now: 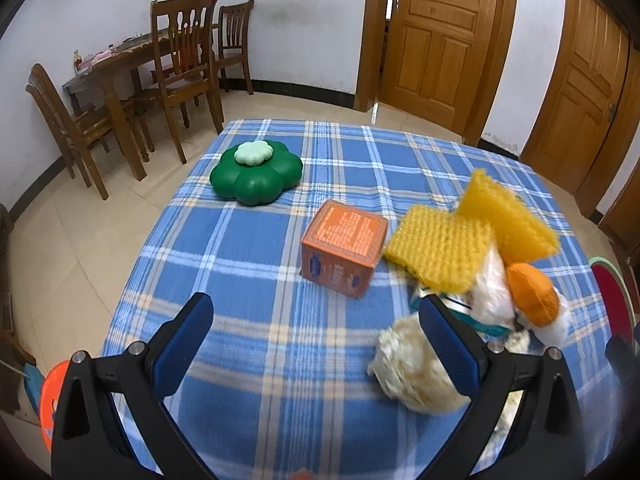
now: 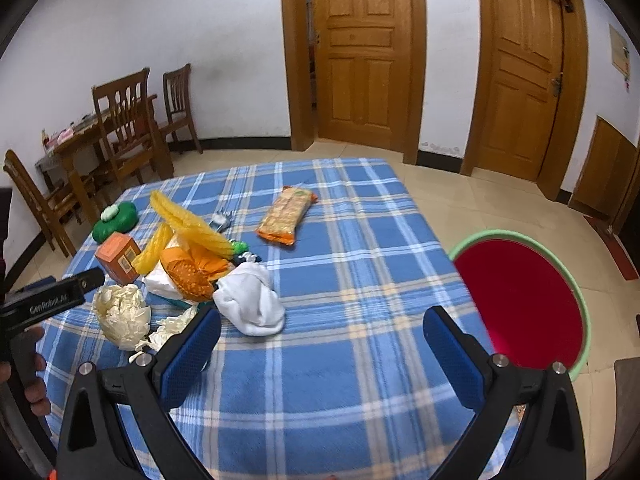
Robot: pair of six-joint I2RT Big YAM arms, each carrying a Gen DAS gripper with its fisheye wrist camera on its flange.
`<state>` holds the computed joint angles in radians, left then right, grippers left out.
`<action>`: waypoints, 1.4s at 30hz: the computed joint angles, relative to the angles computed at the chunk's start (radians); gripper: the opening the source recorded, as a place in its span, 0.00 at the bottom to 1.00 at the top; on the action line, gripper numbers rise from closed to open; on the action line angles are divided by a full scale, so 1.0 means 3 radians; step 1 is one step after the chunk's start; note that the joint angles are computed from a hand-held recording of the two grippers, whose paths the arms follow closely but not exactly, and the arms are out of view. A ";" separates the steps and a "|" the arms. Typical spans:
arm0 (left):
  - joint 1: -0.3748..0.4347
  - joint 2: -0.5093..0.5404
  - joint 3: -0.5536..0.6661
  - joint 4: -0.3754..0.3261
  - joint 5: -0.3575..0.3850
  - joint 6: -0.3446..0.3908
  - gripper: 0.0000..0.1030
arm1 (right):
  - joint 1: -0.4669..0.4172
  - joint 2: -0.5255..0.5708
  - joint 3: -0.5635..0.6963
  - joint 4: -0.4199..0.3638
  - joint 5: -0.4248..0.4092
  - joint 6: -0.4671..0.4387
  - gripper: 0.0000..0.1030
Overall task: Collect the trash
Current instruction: 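Grasp the orange box with the left tool while the right grasps the white cloth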
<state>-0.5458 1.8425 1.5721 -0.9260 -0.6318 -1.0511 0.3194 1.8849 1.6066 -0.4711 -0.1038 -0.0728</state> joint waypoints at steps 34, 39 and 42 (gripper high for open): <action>0.0334 0.0276 0.0098 0.0500 0.0424 0.0571 0.67 | 0.0199 0.0786 0.0951 -0.0849 -0.0080 -0.0250 0.80; 0.0338 0.0263 0.0066 0.0563 0.0451 0.0550 0.62 | 0.0208 0.0804 0.0930 -0.0779 -0.0070 -0.0282 0.81; 0.0337 0.0245 0.0036 0.0614 0.0469 0.0573 0.54 | 0.0190 0.0787 0.0872 -0.0737 -0.0103 -0.0273 0.82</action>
